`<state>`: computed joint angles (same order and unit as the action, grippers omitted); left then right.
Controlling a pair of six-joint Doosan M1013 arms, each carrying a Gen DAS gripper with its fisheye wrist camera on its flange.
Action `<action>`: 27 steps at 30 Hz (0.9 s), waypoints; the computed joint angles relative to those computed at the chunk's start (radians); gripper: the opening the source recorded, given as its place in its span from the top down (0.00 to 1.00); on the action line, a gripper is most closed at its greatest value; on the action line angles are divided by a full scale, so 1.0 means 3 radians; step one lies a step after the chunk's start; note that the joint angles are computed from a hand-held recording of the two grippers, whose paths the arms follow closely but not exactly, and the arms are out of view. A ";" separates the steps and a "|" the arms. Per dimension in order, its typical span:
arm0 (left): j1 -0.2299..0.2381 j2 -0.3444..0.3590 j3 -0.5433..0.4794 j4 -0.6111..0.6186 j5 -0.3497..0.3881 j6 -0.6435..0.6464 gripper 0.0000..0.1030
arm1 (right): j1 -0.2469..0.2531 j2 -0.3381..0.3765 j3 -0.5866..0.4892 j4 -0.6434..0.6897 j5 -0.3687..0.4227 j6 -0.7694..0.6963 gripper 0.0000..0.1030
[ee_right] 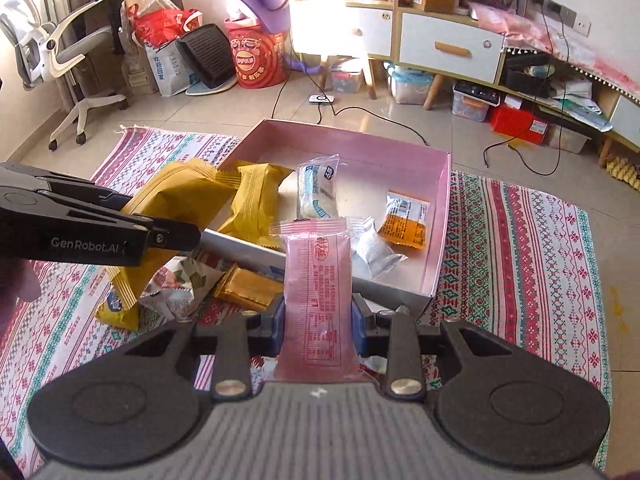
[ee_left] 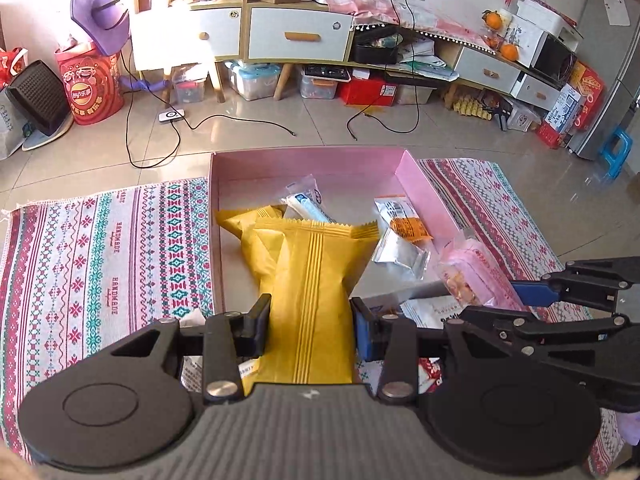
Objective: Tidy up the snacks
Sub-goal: 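Lift both held packets and carry them over the pink box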
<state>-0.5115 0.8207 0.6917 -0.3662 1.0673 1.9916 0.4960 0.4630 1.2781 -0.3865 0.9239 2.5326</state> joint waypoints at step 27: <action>-0.0188 0.0965 -0.1547 -0.0117 0.0461 -0.0479 0.55 | -0.0425 0.0216 -0.0021 0.0066 -0.0264 0.0556 0.72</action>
<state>-0.5680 1.1103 0.2275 -0.4012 1.2055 1.8477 0.3684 0.5278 1.2717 -0.3668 0.8449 2.6993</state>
